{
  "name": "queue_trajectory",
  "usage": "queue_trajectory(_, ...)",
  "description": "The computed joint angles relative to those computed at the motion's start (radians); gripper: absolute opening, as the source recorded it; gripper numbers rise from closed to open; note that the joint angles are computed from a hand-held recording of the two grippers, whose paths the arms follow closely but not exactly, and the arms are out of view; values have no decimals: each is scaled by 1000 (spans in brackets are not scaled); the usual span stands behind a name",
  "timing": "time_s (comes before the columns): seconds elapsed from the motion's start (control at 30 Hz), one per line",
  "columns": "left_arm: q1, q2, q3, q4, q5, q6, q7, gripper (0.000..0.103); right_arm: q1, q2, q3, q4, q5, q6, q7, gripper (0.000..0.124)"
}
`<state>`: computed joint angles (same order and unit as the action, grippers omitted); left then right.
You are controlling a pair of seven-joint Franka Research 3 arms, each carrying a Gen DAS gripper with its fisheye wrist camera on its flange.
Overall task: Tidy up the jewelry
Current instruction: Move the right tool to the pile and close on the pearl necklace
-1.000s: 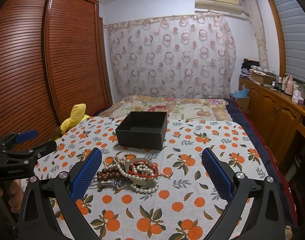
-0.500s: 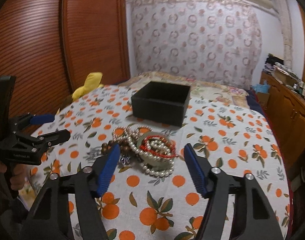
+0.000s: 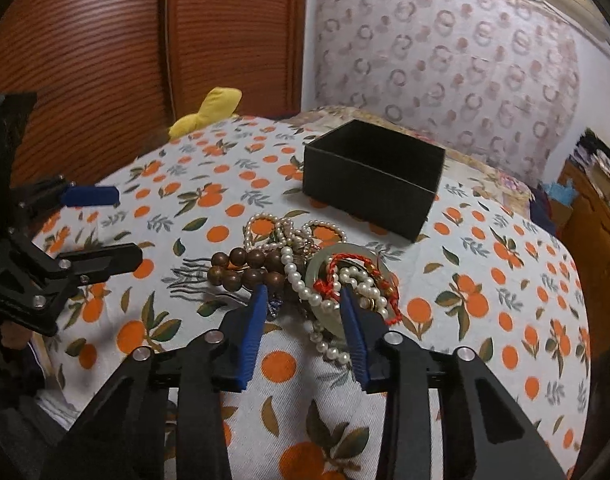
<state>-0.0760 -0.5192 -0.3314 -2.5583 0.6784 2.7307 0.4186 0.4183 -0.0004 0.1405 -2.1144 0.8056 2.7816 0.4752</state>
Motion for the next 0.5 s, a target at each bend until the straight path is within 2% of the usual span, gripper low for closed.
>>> queue_trajectory(0.1,-1,0,1,0,0,1,-1,96,-2,21,-1,13,-89,7,58,31)
queue_trajectory(0.23,-4,0,2,0,-2,-2,1,96,-8,32,1,17,-127,7,71,27)
queue_trajectory(0.27,-5,1,3,-1,-3,-1,1,96,-9,33,1,16,-132,12,77,23)
queue_trajectory(0.33,-3,0,1,0,-1,-3,0,96,-15,29,2,14,-111,11,68,17)
queue_trajectory(0.4,-4,1,3,0,-2,-2,2,96,-20,20,1,11,-60,3,31,0)
queue_trajectory(0.5,-5,2,3,1,-3,-2,2,96,-25,16,-5,20,-13,-17,15,0)
